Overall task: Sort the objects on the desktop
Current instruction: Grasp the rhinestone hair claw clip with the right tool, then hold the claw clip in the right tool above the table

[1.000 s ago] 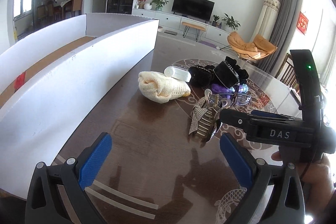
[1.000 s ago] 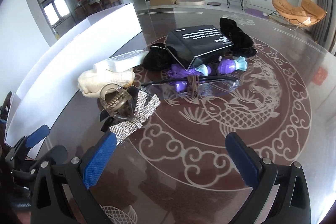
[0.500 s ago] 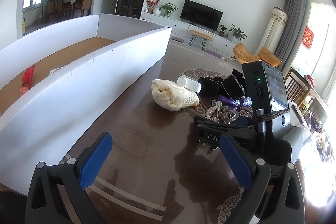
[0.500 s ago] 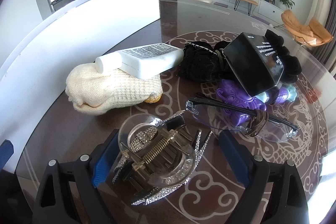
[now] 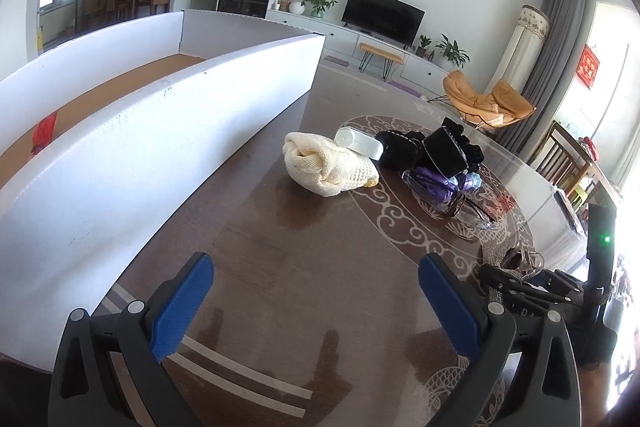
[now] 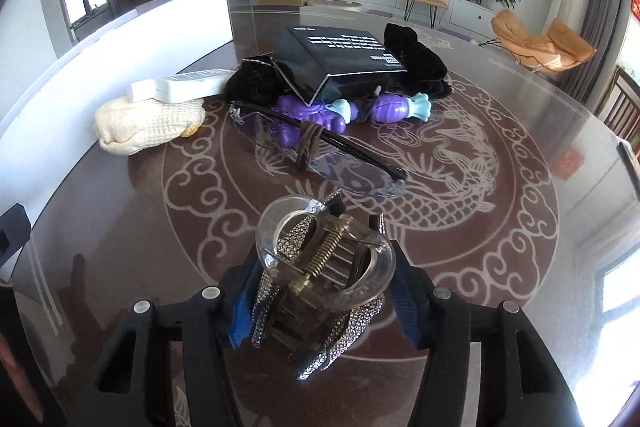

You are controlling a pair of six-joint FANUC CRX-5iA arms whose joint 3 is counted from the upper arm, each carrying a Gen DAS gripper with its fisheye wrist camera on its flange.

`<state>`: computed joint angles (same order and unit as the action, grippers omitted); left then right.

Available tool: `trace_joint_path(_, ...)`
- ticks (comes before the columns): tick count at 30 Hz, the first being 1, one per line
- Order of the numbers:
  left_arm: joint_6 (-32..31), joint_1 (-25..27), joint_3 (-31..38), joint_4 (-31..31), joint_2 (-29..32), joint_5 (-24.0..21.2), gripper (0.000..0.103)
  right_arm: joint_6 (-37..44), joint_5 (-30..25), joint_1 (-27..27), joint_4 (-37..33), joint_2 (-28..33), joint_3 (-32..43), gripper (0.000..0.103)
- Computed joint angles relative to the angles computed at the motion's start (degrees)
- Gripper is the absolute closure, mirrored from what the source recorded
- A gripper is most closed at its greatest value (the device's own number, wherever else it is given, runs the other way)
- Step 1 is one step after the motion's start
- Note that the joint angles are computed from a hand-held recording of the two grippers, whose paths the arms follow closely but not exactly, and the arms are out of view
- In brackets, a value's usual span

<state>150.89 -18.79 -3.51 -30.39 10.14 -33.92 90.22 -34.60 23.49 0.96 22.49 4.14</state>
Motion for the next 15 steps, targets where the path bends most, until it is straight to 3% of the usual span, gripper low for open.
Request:
trace_joint_path(7,-2.8,0.0,0.2,1.7,0.4,0.0,0.0,-3.0,3.4,-4.9,2.8,-4.8,-7.0,0.043)
trace_joint_path(9,-3.0,0.0,0.1,2.0,0.4,0.1,0.0,-2.4,2.7,-5.5,1.4,-4.8,-6.5,0.03)
trace_joint_path(15,-3.7,0.6,-0.4,3.3,0.3,0.6,0.0,-1.7,2.4,-4.9,1.9,-4.8,-7.1,0.012)
